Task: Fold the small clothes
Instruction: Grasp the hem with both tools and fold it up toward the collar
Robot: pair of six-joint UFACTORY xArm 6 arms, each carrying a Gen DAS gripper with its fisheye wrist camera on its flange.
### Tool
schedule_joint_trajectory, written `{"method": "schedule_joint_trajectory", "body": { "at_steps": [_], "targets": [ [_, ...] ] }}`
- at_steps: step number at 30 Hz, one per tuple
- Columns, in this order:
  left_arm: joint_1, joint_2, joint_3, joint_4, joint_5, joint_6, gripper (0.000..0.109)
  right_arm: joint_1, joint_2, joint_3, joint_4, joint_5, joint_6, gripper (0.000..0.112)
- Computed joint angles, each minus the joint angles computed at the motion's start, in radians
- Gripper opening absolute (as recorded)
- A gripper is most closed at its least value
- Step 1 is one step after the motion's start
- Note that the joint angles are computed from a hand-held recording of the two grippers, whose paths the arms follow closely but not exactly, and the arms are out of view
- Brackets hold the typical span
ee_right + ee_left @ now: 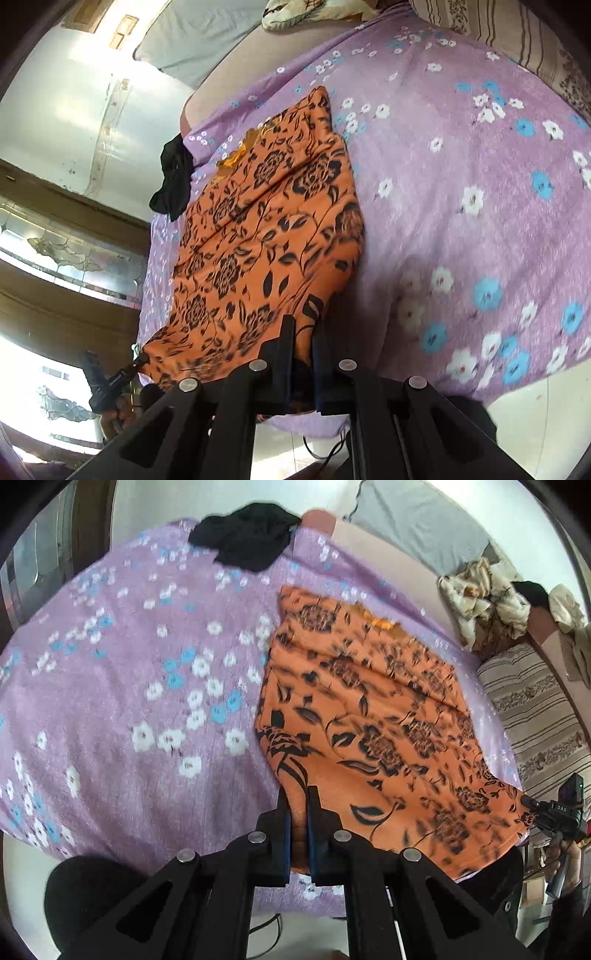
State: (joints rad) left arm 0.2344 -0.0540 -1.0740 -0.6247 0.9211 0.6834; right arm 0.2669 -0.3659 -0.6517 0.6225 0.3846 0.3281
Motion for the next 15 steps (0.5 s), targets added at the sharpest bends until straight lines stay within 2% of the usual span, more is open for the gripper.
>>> {"method": "schedule_joint_trajectory", "body": {
  "at_steps": [4, 8, 11, 14, 15],
  "targets": [
    [-0.023, 0.064, 0.017, 0.161, 0.012, -0.118, 0.007, 0.005, 0.073, 0.02, 0.124, 0.023, -0.055, 0.008],
    [-0.024, 0.069, -0.015, 0.133, 0.024, -0.091, 0.007, 0.014, 0.098, 0.031, 0.235, 0.018, -0.127, 0.008],
    [-0.025, 0.112, -0.128, 0.061, 0.051, -0.062, 0.007, -0.002, 0.111, -0.01, 0.315, -0.002, -0.216, 0.008],
    [-0.046, 0.226, -0.358, -0.028, 0.062, -0.043, 0.007, -0.044, 0.194, -0.162, 0.356, -0.025, -0.323, 0.007],
    [-0.058, 0.273, -0.442, -0.047, 0.046, -0.048, 0.004, -0.061, 0.233, -0.223, 0.412, -0.029, -0.376, 0.006]
  ]
}}
